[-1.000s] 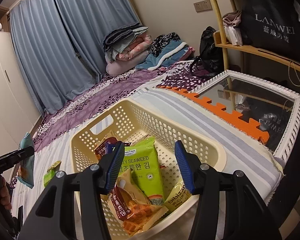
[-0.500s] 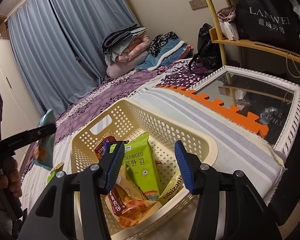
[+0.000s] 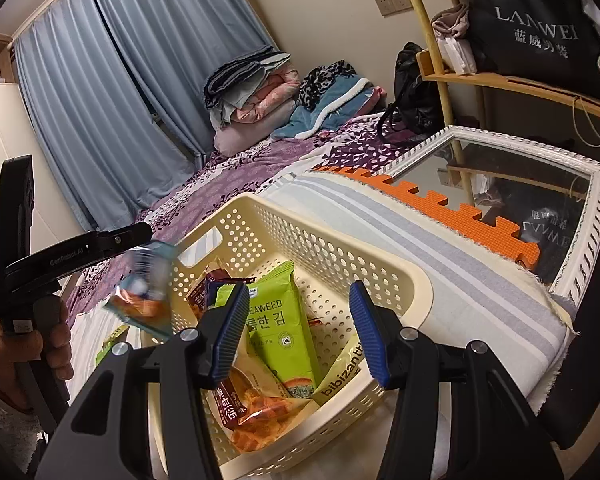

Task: Organize snacks
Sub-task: 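Lower the light-blue pastry bag into the basket and open the left tool, then move both tools back toward the lime-green pack and yellow biscuit bag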

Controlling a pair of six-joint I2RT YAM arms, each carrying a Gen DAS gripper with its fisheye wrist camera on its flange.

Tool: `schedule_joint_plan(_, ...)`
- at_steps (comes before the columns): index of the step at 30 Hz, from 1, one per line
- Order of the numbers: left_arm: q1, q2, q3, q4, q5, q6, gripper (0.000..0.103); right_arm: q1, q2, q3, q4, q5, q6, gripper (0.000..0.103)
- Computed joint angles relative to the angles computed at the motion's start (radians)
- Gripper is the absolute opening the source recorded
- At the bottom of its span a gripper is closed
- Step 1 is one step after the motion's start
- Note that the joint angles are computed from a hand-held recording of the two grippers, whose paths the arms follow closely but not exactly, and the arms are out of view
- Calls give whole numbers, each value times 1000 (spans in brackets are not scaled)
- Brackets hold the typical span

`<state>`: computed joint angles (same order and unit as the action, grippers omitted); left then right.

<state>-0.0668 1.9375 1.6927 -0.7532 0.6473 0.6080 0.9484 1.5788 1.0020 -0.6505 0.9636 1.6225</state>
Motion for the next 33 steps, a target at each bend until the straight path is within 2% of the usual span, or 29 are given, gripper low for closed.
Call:
schedule_joint_plan(15, 70, 40, 65, -30, -13, 17, 70, -21, 44, 58, 84, -15, -130, 53)
schedule_joint_plan(17, 78, 38, 59, -24, -18, 19, 81, -22, 53, 69, 88, -18, -143, 54)
schedule_joint_plan(23, 114, 58, 77, -31, -26, 19, 89, -21, 81, 107, 113, -17, -188, 63)
schedule_joint_plan(33, 197, 139, 182, -65, -60, -10, 89, -33, 138, 172, 204, -57, -309, 65)
